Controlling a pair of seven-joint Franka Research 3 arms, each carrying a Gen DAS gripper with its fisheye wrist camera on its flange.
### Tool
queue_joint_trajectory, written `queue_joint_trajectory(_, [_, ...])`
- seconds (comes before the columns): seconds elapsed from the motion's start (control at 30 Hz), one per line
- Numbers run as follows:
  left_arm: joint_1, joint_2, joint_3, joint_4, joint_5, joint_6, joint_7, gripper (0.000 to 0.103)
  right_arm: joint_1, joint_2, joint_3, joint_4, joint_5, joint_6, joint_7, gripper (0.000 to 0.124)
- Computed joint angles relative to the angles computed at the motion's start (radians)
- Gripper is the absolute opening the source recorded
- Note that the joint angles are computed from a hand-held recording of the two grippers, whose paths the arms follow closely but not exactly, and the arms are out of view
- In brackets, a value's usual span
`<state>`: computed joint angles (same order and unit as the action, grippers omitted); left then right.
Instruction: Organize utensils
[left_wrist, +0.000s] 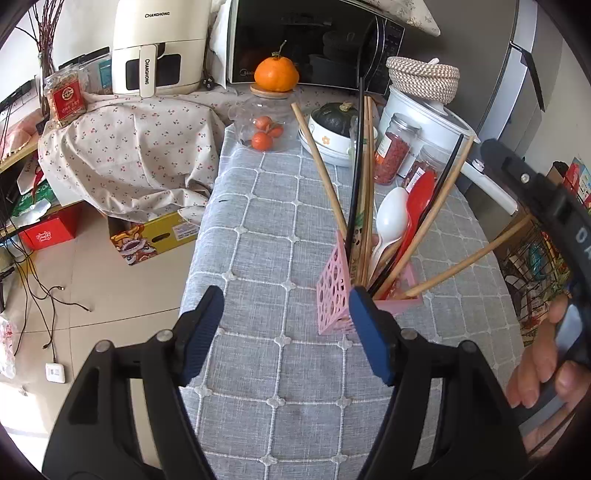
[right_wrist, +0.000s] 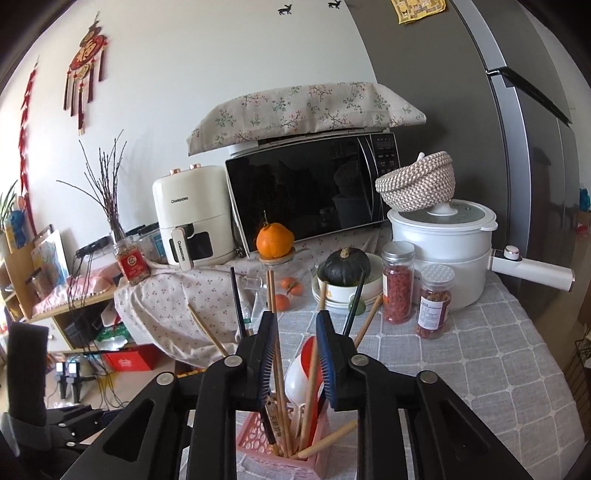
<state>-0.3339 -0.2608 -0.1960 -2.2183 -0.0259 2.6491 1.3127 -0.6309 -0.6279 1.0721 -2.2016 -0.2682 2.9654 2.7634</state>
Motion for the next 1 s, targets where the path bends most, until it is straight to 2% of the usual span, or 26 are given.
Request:
queue_joint_trajectory(0.03, [0.000,0.000,-0.001,0.002,0.002,-0.002,-0.001,0.073,0.020,-0.008,-0.023,-0.010,0.004,0.005,-0.003,0.034])
queue_joint_trajectory(0.17, [-0.005,-0.013,-0.007,-0.005,0.008,0.003,-0.001,0.079,0.123,-0.031,-0.131,-0.052,0.011,0.019,-0.039,0.044])
queue_joint_trajectory(0.3, [-0.005,-0.029,-0.021,0.000,0.030,-0.031,-0.039,0.080,0.238,-0.087,-0.244,-0.108,0.016,-0.012,-0.086,0.061])
queue_joint_trajectory(0.4, [-0.012,-0.050,-0.033,-0.007,0.038,-0.047,-0.074,0.081,0.333,-0.133,-0.321,-0.143,0.020,-0.089,-0.122,0.071])
queue_joint_trajectory(0.57, [0.003,-0.094,-0.086,-0.022,0.165,-0.052,-0.173,0.085,0.499,-0.169,-0.440,-0.190,0.034,-0.202,-0.182,0.087])
queue_joint_trajectory(0.7, [-0.006,-0.131,-0.100,-0.035,0.221,-0.052,-0.238,0.091,0.607,-0.183,-0.500,-0.193,0.039,-0.363,-0.232,0.097])
queue_joint_trajectory(0.87, [-0.024,-0.155,-0.113,-0.043,0.270,-0.041,-0.274,0.096,0.702,-0.187,-0.542,-0.196,0.039,-0.562,-0.240,0.102])
queue_joint_trajectory(1.0, [-0.048,-0.156,-0.114,-0.043,0.275,-0.036,-0.285,0.096,0.751,-0.196,-0.582,-0.220,0.042,-0.644,-0.220,0.102])
